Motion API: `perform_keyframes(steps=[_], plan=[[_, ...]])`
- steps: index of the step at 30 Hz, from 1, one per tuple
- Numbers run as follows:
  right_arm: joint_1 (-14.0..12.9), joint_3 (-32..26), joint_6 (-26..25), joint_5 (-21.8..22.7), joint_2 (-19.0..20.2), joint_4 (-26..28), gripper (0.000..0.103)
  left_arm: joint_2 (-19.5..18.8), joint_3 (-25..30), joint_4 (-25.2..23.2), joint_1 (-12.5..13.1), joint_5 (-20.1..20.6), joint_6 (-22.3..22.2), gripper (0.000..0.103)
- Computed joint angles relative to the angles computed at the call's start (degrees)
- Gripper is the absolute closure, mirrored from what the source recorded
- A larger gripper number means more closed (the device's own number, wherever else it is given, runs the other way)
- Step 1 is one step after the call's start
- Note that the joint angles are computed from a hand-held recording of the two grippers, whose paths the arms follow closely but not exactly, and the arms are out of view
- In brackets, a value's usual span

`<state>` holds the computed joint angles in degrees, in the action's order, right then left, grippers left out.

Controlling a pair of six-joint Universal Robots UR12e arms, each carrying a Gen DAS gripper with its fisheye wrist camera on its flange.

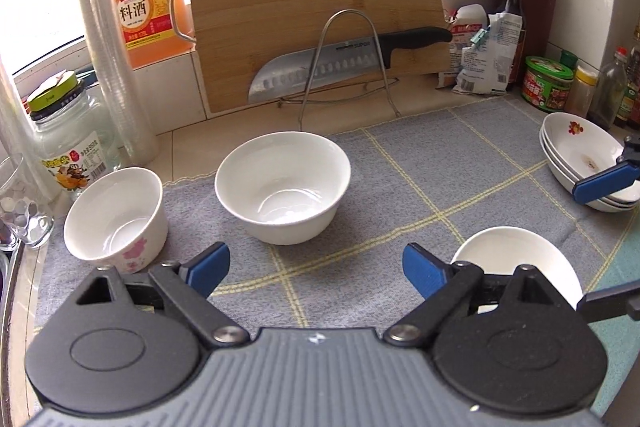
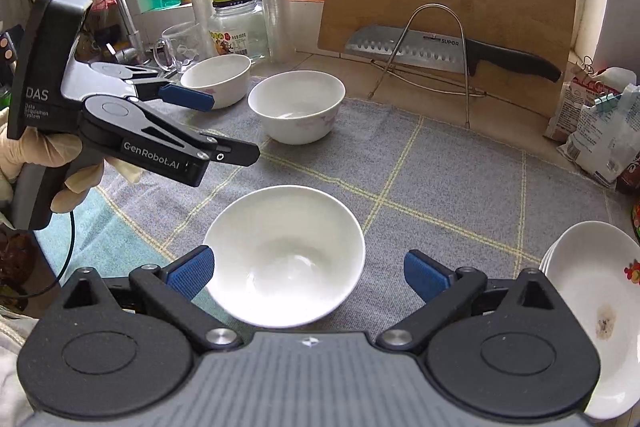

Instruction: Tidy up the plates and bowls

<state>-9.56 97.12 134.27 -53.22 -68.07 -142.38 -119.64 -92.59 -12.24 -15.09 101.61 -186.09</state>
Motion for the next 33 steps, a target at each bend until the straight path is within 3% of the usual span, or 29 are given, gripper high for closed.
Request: perform_keyframes(steps=[5, 12, 25, 33], plan=[[1.28, -5.28, 2.34, 2.19, 2.72, 3.23, 0.001, -0.66, 0.07, 1.01, 0.38, 2.39, -0.10, 0.010], [3.87, -12.04, 2.85, 2.91, 6.78, 7.60, 0.001, -2.18, 1.28, 1.64, 1.25, 2.29, 1.01, 0.010], [8.50, -25.45, 0.04, -0.16, 15.03, 17.05, 0.004, -4.88, 3.67, 1.96, 2.21, -0.23, 4.69, 0.012], [9.76, -31.73, 0.11, -1.65, 19.10, 22.75, 0.009, -5.29, 4.12, 1.60, 2.69, -3.12, 5.36, 0.018]])
